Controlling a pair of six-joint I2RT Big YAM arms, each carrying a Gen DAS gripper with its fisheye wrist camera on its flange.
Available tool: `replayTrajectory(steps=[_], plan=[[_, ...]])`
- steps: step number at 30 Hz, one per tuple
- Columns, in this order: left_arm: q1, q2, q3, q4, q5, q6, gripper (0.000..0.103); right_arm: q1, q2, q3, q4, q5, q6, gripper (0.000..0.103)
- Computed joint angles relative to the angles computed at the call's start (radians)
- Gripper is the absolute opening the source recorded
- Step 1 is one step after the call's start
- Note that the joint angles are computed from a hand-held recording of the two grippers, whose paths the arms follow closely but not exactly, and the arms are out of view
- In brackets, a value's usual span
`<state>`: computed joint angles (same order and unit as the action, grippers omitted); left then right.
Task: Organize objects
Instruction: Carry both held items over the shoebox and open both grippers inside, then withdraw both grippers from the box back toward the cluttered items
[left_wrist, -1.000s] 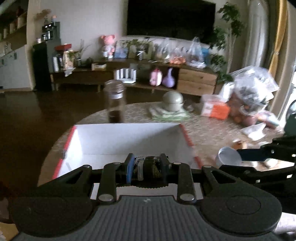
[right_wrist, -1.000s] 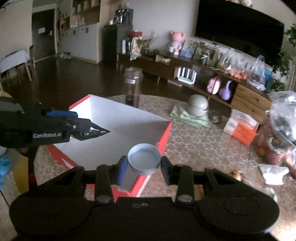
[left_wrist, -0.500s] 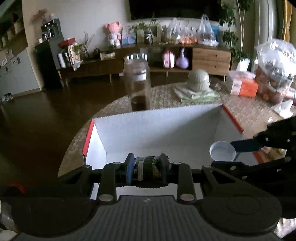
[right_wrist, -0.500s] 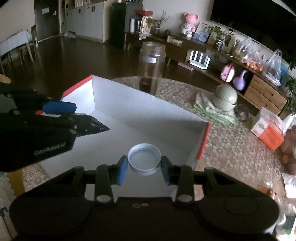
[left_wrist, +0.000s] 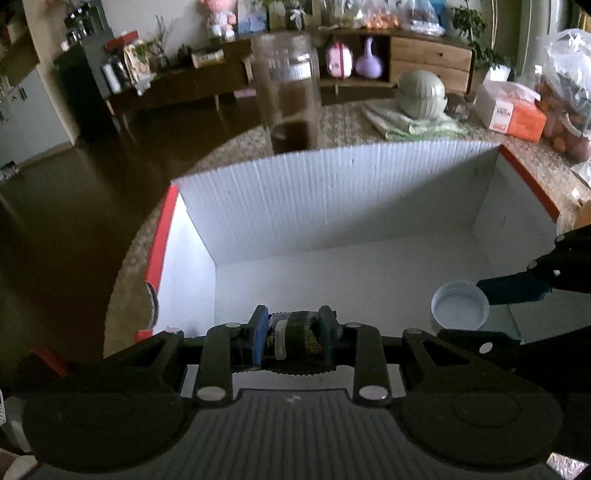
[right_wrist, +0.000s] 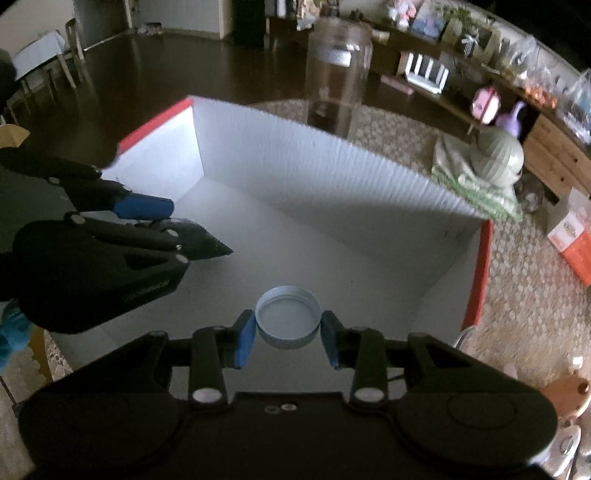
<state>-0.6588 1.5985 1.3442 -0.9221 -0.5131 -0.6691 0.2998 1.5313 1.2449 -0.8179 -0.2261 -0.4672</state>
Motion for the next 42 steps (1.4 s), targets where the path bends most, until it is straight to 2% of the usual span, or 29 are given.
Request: replayTrajectory(steps=[5,10,13,14,16,20,31,39,40,42], plan=[[0.013,0.020,0.030,-0.053,0.056,0.013,0.028,0.000,0.019,0.019,-0.030,0.000,0.017,0.037],[0.014,0.052,0.077,-0.121,0.100,0.064,0.028,0.006,0.022,0.023,-0.051,0.014,0.024,0.040],[0.015,0.060,0.092,-0.154,0.116,0.056,0.028,0.007,0.019,0.025,-0.048,0.023,0.026,0.047],[0.018,0.064,0.099,-0.168,0.127,0.048,0.028,0.004,0.018,0.027,-0.053,0.018,0.031,0.052],[0.021,0.060,0.099,-0.167,0.137,0.040,0.028,-0.001,0.008,0.022,-0.048,0.007,0.030,0.056],[0.016,0.041,0.087,-0.151,0.118,0.022,0.028,-0.019,-0.024,0.004,-0.034,-0.041,0.009,0.063],[-0.027,0.003,0.092,-0.154,0.060,-0.030,0.028,-0.084,-0.144,-0.044,-0.049,-0.129,-0.006,0.066],[-0.102,-0.032,0.107,-0.157,0.007,-0.080,0.030,-0.177,-0.247,-0.090,-0.071,-0.219,-0.036,0.068],[-0.114,-0.033,0.113,-0.159,0.002,-0.083,0.032,-0.193,-0.259,-0.095,-0.080,-0.234,-0.041,0.068],[-0.141,-0.036,0.121,-0.164,-0.010,-0.095,0.050,-0.228,-0.280,-0.105,-0.096,-0.268,-0.059,0.068]])
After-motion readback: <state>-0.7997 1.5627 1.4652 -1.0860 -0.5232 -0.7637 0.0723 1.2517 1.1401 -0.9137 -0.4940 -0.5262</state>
